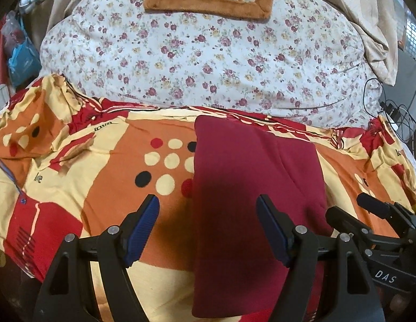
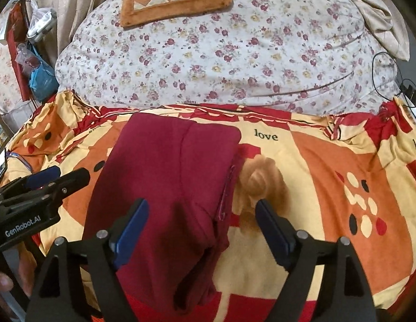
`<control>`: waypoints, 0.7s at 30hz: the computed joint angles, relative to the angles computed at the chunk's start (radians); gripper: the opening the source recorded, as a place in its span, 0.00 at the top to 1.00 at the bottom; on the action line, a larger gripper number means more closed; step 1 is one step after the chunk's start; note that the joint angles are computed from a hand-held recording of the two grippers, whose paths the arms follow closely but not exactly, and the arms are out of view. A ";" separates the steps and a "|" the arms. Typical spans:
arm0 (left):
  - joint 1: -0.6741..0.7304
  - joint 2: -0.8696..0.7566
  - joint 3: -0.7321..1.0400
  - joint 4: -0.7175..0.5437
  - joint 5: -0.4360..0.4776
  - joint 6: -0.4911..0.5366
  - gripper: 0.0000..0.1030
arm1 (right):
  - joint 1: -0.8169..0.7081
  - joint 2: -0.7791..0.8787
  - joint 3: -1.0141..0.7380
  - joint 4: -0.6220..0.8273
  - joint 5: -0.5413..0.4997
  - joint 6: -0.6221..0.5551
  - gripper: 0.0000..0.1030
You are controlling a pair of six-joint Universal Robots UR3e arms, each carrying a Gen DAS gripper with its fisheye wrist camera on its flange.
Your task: Fold small clothes
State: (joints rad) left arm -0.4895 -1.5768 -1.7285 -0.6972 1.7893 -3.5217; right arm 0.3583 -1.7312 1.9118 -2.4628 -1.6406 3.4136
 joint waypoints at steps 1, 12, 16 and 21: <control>-0.001 -0.001 0.000 0.002 0.003 0.002 0.36 | 0.001 0.002 0.000 -0.001 -0.002 0.006 0.17; 0.000 -0.009 -0.002 0.004 0.009 -0.005 0.36 | 0.000 0.033 -0.007 -0.012 0.005 0.019 0.17; -0.001 -0.014 0.002 0.003 0.009 -0.007 0.36 | -0.001 0.049 -0.008 -0.015 0.016 0.021 0.17; 0.013 -0.015 -0.012 0.010 -0.009 0.000 0.36 | -0.007 0.058 -0.007 -0.020 0.021 0.019 0.17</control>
